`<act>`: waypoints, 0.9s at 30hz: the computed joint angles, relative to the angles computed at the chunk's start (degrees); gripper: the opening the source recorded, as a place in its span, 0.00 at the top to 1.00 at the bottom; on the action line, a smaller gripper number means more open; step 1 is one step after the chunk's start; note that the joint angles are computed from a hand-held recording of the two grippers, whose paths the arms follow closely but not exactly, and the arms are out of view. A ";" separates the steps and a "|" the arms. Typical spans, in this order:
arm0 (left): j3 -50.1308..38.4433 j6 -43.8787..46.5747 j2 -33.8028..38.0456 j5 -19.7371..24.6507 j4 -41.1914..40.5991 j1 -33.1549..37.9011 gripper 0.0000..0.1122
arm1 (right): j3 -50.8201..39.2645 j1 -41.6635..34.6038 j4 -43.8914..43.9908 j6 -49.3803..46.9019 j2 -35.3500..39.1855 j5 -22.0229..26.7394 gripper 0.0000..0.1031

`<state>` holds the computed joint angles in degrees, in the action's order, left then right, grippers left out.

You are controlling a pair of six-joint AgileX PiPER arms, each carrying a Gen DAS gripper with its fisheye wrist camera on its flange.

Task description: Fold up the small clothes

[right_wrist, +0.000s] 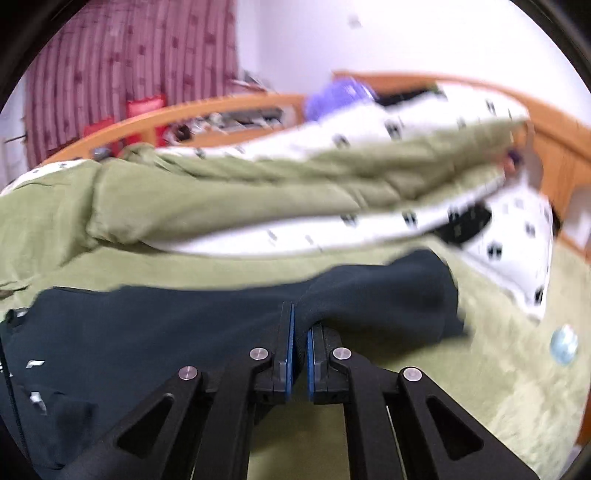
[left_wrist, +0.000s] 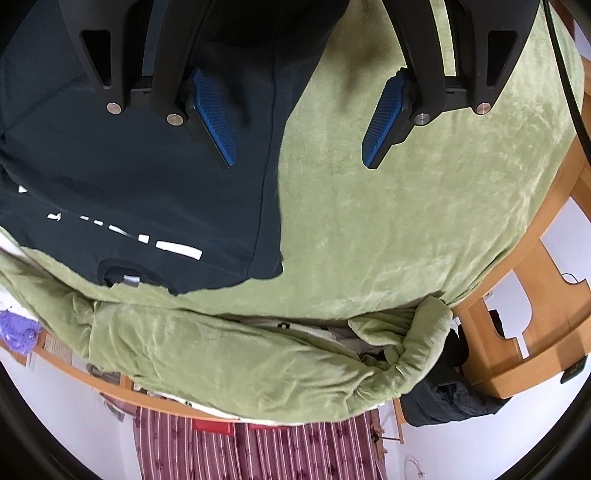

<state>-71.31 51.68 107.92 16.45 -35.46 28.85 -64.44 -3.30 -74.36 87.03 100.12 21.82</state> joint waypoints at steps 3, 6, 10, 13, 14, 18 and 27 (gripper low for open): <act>0.51 5.85 -1.34 1.93 -5.74 1.72 0.39 | -1.52 8.09 2.24 -3.56 -4.20 5.10 0.95; 1.12 11.06 -2.72 3.62 -10.80 3.59 0.39 | -5.55 17.05 5.73 -7.96 -5.41 9.93 0.95; -0.04 13.76 -3.34 8.01 -13.72 6.43 0.37 | -14.82 30.21 9.42 -11.78 -1.21 16.44 0.95; -0.99 14.13 -3.21 9.75 -14.94 8.01 0.37 | -21.81 37.90 11.83 -12.79 5.13 18.37 0.95; -1.42 13.83 -3.04 10.04 -14.96 8.44 0.37 | -24.12 40.07 11.99 -12.63 7.72 19.19 0.95; -3.18 12.50 -2.21 11.89 -14.88 10.34 0.37 | -35.47 45.58 19.00 -17.12 20.04 21.00 0.95; -5.45 10.91 -1.21 14.83 -14.92 12.49 0.37 | -51.80 47.64 35.71 -30.91 38.84 25.29 0.79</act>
<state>-76.76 62.59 106.71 31.28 -50.38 41.34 -116.23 44.34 -38.64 56.12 138.96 47.11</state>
